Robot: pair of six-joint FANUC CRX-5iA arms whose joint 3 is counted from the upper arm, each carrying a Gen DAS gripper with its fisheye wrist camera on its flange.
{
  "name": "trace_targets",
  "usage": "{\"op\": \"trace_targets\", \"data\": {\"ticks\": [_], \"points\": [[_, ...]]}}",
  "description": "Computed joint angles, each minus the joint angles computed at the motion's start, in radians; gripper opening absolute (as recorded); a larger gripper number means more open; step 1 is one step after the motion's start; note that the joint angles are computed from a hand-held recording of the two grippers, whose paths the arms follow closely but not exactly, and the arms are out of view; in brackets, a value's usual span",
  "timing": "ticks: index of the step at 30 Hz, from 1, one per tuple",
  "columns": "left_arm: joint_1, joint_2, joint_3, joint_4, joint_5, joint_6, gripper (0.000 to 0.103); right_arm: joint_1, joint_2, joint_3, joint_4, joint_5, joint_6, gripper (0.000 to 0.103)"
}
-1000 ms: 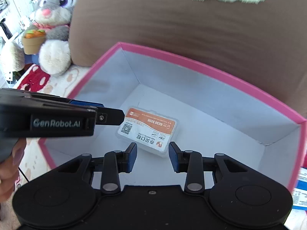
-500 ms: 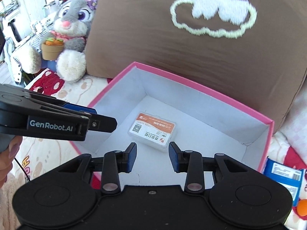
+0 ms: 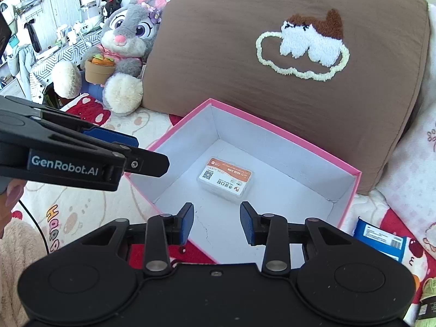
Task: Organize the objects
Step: 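Raise the left tool out of the pink box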
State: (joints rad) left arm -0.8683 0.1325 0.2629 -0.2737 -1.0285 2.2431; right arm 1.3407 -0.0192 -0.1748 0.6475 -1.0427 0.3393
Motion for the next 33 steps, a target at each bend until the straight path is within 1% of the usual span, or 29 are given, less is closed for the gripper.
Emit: {"op": "trace_targets", "data": {"ticks": [5, 9, 14, 21, 33], "points": [[-0.025, -0.018, 0.006, -0.001, -0.023, -0.006, 0.052, 0.045, -0.027, 0.001, 0.015, -0.059, -0.002, 0.044], [-0.054, -0.019, 0.023, -0.02, -0.061, -0.008, 0.054, 0.08, -0.053, -0.005, 0.019, -0.099, -0.016, 0.046], [-0.081, -0.024, 0.032, -0.019, -0.084, -0.014, 0.057, 0.125, -0.086, -0.018, 0.033, -0.15, -0.035, 0.048], [-0.122, -0.037, 0.046, -0.016, -0.101, -0.028, 0.059, 0.19, -0.129, -0.036, 0.049, -0.207, -0.08, 0.05], [-0.19, -0.034, 0.088, -0.019, -0.158, -0.048, 0.061, 0.316, -0.183, -0.06, 0.067, -0.308, -0.145, 0.056]]}}
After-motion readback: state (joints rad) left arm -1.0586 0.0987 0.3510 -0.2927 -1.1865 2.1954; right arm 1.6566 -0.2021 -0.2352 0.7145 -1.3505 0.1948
